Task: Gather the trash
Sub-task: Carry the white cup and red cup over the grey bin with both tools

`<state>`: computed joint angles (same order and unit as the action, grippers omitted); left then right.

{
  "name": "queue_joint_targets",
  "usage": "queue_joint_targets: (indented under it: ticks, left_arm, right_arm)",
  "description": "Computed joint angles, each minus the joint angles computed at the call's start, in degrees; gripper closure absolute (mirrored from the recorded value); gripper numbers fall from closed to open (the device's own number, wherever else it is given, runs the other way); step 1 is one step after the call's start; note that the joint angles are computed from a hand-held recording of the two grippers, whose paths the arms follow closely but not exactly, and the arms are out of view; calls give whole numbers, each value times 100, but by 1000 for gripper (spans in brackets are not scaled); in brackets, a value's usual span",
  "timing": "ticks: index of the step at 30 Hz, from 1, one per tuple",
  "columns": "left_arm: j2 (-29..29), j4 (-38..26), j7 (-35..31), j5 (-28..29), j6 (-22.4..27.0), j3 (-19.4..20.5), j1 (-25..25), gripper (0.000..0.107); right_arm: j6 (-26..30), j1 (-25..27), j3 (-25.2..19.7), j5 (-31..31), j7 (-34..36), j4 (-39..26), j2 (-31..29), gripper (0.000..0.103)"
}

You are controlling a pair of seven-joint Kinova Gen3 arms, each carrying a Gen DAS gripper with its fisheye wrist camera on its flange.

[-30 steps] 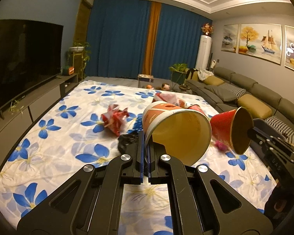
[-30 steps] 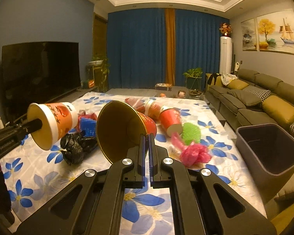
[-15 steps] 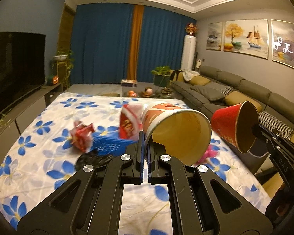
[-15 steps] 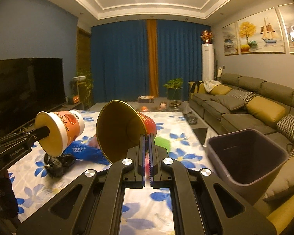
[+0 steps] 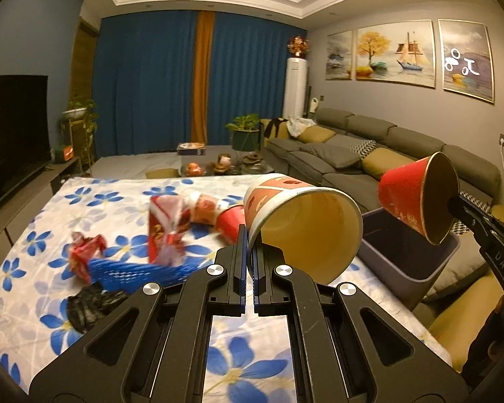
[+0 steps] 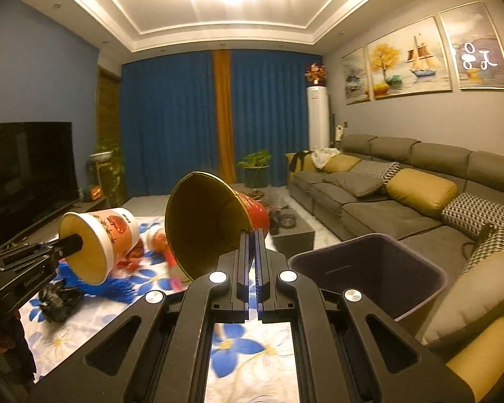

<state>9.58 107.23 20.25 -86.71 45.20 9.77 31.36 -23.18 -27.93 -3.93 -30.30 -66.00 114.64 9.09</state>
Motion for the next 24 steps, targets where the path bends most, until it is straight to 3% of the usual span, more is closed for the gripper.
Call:
queue_joint_targets:
  ticks: [13, 24]
  left_arm:
    - [760, -1065, -407, -229, -470, -261, 220, 106]
    - [1559, -2122, -814, -115, -1353, -747, 548, 106]
  right_arm:
    - [-322, 430, 225, -145, -106, -1, 96, 99]
    - [-322, 776, 367, -102, -336, -90, 250, 99]
